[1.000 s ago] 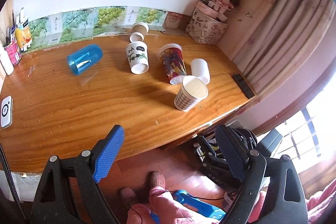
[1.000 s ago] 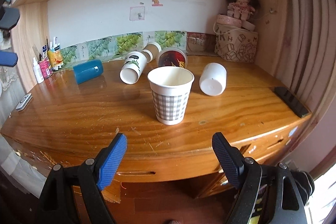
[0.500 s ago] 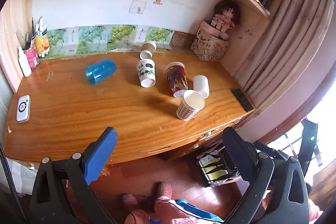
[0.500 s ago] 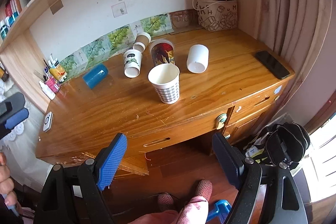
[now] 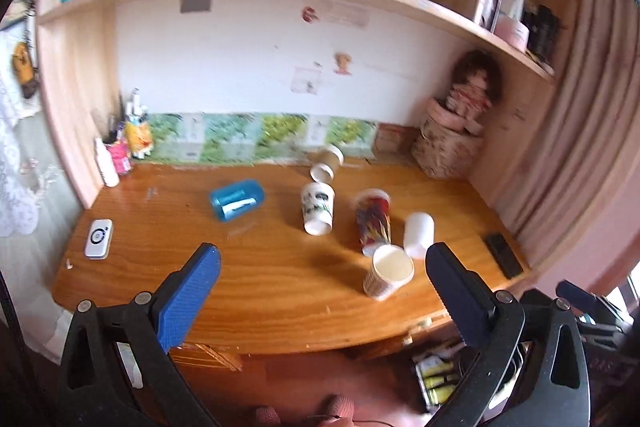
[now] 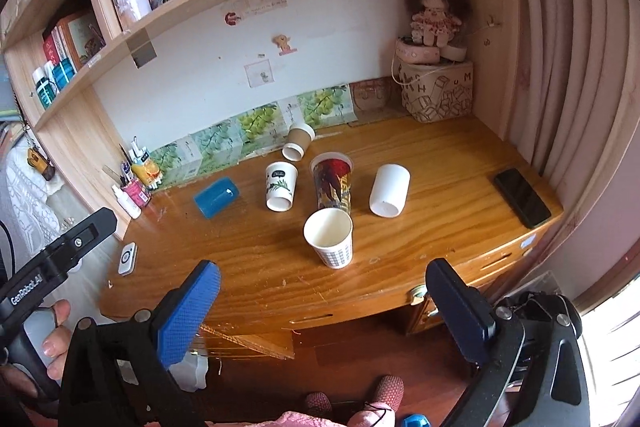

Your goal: Flip cup upright

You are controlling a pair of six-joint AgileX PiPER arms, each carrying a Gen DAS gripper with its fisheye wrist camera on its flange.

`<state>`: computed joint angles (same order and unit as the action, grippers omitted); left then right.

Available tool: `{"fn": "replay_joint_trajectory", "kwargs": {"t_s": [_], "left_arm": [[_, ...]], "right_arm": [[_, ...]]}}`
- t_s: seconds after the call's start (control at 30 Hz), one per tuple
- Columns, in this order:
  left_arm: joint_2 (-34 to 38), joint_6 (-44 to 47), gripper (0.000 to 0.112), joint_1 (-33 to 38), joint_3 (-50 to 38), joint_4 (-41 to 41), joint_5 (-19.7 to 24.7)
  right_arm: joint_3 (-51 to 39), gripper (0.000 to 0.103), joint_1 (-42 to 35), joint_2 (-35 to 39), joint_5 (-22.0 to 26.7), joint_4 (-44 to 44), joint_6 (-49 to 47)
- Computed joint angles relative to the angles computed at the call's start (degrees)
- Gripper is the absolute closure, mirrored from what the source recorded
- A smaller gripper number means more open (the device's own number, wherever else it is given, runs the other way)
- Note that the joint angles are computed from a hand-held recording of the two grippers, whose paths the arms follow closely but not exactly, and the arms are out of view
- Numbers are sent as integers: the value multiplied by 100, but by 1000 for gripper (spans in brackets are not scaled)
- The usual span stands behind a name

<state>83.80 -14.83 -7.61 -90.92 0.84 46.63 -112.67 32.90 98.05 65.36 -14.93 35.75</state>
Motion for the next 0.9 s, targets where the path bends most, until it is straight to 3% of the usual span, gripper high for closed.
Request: {"fn": "replay_joint_trajectory", "kwargs": {"t_s": [0.1, 0.4, 0.67, 0.9], "left_arm": [[154, -1064, 10, -415, -208, 869, -26], [712, -3398, 10, -1598, -909, 3109, 691], [996, -3928, 10, -1999, -1250, 3889, 1557], [1067, -4102, 10, -2017, -1306, 4253, 1660]], "right_arm": [[-168, 0, -260, 39, -109, 172, -470], [-69, 0, -1282, 36, -890, 1414, -2199], [275, 0, -1625, 14, -1580, 2390, -3205], [143, 0, -1579, 166, -1727, 2497, -3240]]}}
